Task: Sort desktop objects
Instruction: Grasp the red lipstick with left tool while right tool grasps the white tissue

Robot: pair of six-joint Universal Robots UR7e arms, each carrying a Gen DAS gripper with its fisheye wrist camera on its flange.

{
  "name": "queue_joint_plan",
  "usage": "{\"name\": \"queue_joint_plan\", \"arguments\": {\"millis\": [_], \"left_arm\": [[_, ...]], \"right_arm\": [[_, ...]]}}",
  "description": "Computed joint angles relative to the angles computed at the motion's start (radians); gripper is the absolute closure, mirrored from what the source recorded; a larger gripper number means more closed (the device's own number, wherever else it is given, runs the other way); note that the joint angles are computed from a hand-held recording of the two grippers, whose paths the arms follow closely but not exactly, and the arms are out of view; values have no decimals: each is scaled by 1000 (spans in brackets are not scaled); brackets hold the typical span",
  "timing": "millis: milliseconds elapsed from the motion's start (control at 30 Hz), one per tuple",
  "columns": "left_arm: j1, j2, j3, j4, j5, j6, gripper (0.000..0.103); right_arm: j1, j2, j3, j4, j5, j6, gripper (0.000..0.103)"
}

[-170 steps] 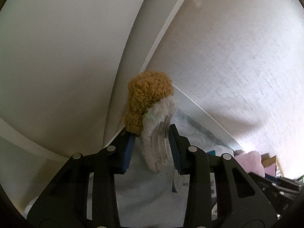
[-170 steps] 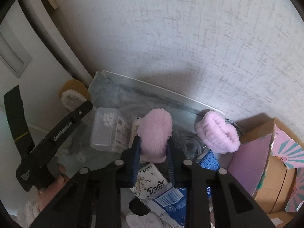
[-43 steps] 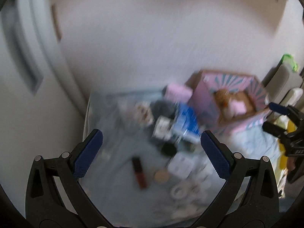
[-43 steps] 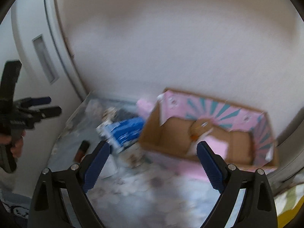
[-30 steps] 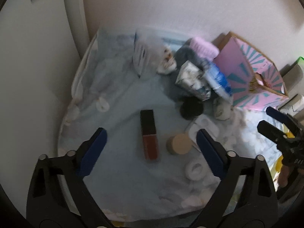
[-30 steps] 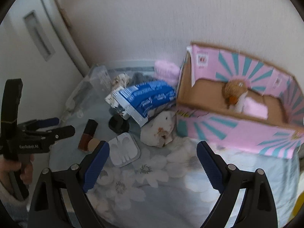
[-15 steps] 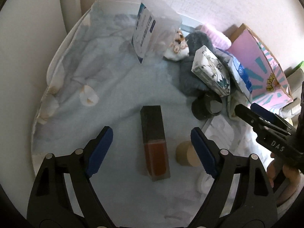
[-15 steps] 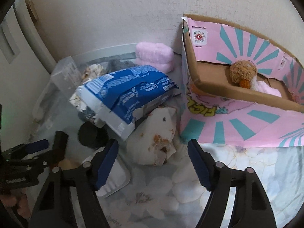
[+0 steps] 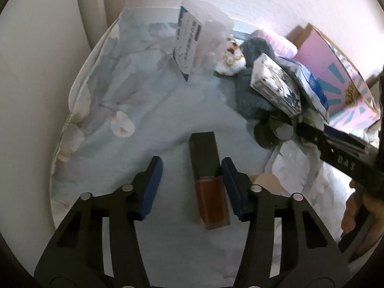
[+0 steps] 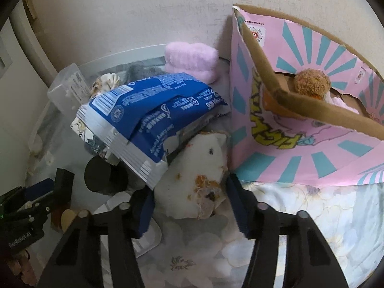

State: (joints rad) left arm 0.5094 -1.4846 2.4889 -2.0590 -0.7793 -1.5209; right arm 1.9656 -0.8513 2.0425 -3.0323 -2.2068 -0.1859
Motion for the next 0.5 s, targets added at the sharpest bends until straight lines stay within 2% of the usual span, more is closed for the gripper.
{"name": "queue_joint_plan", "arguments": {"millis": [200, 367, 500], "left_arm": [[-20, 51, -25, 48, -1, 4, 61], [-25, 75, -41, 64, 1, 36, 77], [-34, 95, -58, 98, 10, 34, 83]], "right_arm": [[7, 14, -5, -17, -15, -19, 57], [5, 14, 4, -39, -17, -33, 63], [5, 10, 13, -52, -19, -48, 65]]}}
